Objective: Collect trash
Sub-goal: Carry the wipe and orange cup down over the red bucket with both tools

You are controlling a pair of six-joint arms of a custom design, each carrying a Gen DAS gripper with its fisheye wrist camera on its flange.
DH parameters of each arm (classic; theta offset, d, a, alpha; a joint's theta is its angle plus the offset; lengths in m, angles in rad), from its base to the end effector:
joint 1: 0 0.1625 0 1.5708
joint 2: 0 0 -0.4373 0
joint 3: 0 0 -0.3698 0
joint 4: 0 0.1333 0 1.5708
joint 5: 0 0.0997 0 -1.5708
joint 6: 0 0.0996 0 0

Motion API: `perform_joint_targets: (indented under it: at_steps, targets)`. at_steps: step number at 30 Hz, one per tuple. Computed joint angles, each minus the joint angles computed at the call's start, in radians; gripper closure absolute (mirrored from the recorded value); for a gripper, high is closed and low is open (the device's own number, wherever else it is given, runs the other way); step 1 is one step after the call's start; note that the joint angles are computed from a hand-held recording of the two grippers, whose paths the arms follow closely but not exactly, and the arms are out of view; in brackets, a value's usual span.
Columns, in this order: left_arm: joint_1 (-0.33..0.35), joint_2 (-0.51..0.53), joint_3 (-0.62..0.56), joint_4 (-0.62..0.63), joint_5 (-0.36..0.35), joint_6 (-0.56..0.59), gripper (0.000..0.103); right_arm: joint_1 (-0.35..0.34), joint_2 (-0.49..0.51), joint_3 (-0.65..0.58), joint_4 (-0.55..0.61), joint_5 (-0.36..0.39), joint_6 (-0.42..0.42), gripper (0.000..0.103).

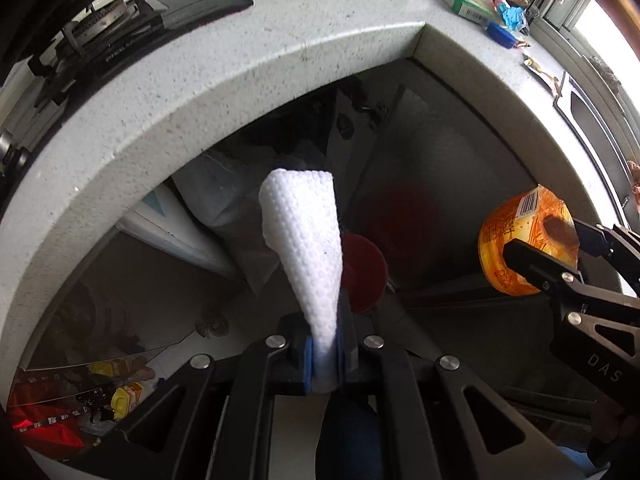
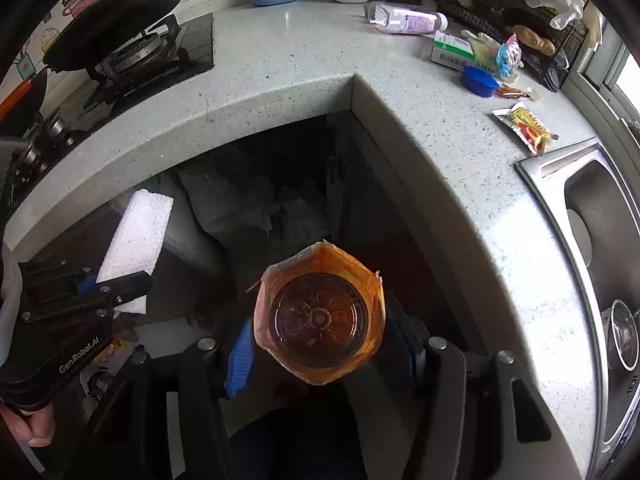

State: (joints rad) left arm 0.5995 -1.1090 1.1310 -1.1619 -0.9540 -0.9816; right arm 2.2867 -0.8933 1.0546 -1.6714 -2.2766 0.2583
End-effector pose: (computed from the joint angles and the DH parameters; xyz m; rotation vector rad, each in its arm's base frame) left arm -0.4052 -0.5081 0.4304 0.1568 2.4296 -0.3434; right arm 0.5336 -0.5087 0.3621 0.5864 -2.3964 0.3591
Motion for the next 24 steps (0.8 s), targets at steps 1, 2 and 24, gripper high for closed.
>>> perform_joint_targets:
  at_steps: [1,2,24]
  targets:
    - [0.011,-0.013,0.042,-0.032,-0.005,0.01,0.096,-0.009,-0.006,0.036,-0.031,0.008,-0.011,0.048]
    - [0.024,-0.029,0.089,-0.076,-0.009,0.026,0.096,-0.019,-0.012,0.074,-0.062,0.016,-0.02,0.048]
    - [0.369,0.116,0.546,-0.769,-0.105,0.445,0.096,-0.334,0.055,0.583,-0.67,0.055,-0.149,0.048]
